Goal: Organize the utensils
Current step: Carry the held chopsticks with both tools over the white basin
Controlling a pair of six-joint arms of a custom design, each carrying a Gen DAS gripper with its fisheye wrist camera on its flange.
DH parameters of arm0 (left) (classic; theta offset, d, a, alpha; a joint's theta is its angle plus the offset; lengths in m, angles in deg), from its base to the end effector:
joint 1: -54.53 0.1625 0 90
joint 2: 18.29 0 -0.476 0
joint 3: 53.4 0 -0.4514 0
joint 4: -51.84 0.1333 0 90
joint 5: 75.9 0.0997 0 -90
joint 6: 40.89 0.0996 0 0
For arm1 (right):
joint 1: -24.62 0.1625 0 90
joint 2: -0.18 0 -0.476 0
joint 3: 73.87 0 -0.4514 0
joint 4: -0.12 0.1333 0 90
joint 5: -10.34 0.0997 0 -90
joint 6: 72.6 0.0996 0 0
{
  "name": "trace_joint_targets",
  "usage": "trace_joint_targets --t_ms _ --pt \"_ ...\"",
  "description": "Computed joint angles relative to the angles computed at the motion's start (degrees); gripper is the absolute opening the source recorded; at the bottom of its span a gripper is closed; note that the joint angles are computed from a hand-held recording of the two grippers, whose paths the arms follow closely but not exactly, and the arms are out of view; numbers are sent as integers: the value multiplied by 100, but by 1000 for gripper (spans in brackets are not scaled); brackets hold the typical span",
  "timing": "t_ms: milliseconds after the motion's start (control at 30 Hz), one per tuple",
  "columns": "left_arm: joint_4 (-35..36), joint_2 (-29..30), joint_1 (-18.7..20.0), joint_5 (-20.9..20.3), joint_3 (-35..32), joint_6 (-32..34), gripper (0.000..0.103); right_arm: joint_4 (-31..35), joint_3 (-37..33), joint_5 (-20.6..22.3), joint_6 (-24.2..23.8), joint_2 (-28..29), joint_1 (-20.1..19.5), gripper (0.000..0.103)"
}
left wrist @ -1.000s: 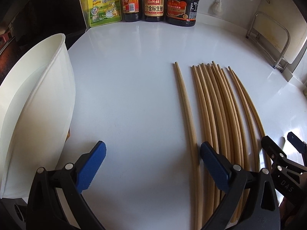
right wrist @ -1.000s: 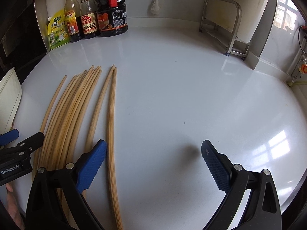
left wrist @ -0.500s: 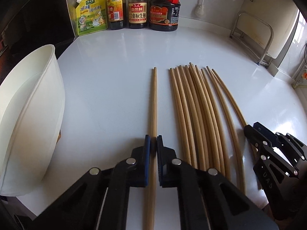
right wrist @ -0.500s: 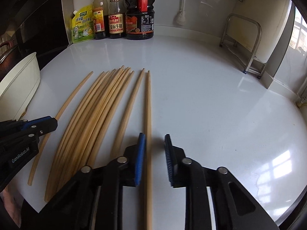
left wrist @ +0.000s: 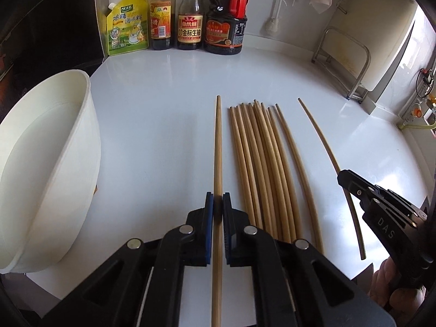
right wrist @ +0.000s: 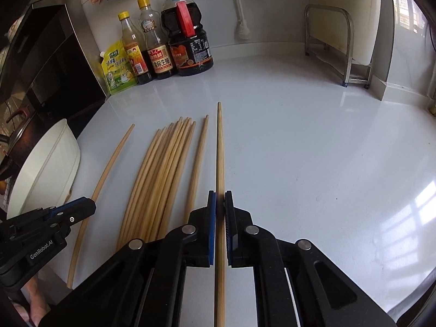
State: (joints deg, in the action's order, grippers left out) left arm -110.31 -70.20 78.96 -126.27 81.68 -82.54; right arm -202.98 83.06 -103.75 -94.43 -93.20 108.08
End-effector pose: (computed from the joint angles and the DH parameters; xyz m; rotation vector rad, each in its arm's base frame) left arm -0.3106 -0.3573 -0.0054 0.6079 2.4470 -0.5867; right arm 0.0571 -0.3154 0.2504 0.0842 -2.3859 0.9389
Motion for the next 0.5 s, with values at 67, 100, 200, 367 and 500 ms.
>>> trace_joint_targets --t_ms 67,100,200,367,500 --pt "12 -132 -72 -2 48 10 7 165 28 64 178 -225 103 6" --pt "0 -214 -119 19 88 -13 7 230 33 49 261 -301 201 6" --pt "-104 -564 -307 273 284 -173 7 347 -17 -75 458 -343 618 6" --pt "337 -1338 -364 660 488 -373 7 439 -307 -109 815 16 1492 6" --pt "971 -2122 -310 1230 687 -678 7 358 -737 -48 1019 805 2104 6"
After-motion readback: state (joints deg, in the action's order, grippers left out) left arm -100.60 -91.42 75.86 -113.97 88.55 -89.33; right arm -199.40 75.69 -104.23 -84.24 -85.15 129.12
